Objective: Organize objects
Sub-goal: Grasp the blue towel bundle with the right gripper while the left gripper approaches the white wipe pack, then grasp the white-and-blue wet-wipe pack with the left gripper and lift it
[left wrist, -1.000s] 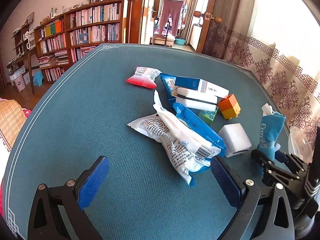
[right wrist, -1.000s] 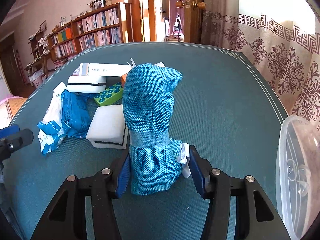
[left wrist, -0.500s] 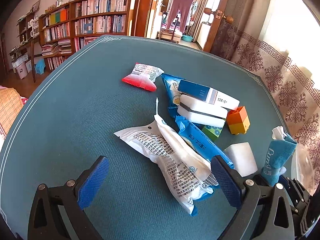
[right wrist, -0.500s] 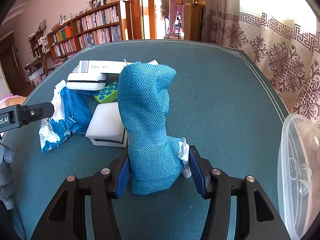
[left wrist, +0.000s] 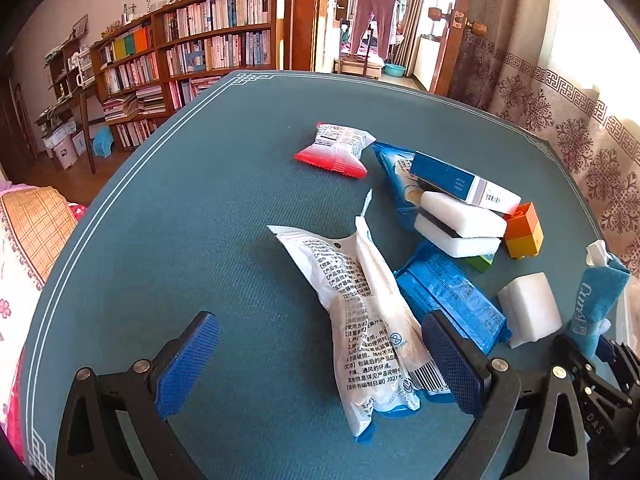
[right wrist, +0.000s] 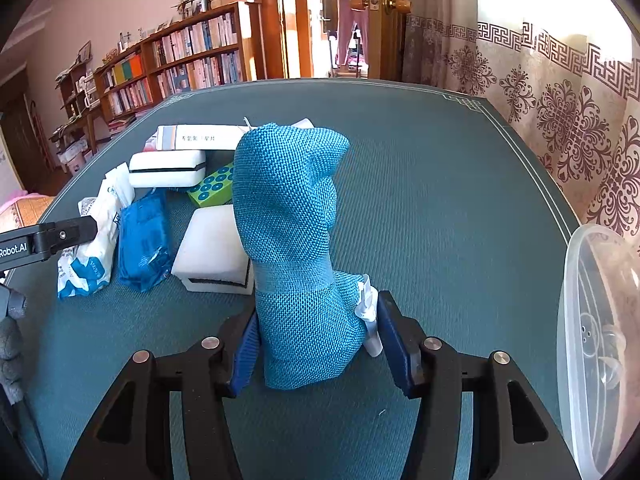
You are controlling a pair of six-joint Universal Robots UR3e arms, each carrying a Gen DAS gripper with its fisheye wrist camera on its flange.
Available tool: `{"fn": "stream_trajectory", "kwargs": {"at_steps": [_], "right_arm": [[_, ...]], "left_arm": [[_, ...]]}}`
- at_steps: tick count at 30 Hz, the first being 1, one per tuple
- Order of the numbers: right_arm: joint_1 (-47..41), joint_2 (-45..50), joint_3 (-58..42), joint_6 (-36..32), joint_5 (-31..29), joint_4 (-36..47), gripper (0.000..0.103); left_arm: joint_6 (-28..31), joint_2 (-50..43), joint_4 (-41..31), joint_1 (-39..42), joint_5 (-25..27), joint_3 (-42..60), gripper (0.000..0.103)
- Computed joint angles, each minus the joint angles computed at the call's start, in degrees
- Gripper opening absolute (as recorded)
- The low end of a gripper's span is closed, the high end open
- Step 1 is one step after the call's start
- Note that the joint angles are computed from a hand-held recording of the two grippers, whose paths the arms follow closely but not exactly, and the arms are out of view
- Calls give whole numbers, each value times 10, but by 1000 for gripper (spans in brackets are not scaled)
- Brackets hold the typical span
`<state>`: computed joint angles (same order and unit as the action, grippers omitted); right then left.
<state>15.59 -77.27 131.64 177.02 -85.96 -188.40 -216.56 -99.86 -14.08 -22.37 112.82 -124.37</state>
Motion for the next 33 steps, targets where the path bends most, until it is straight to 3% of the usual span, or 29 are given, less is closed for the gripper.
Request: {"fn": "stream_trajectory", "kwargs": {"at_steps": [6,12,17,19,26,33], "right_arm": [[0,0,1,0,-1,-1,56],[-8,2,2,2,10,3,58],[-16,-4,8,5,22,2,61],[-21,-7,13,6,32,-1,63],[-31,-17,28,19,50,-31,65],[2,13,-24,6,3,-17,68]], "left_arm": [[-11,-8,-8,14,-12,6,103],[2,-51,-15,-2,10,39,101],[19,-65,0,-3,6,34,72],[28,-57,7,-1,-1,27,53],[32,-41,21,1,-5,7,53],[36,-22,28,2,-7,-9,53]]}}
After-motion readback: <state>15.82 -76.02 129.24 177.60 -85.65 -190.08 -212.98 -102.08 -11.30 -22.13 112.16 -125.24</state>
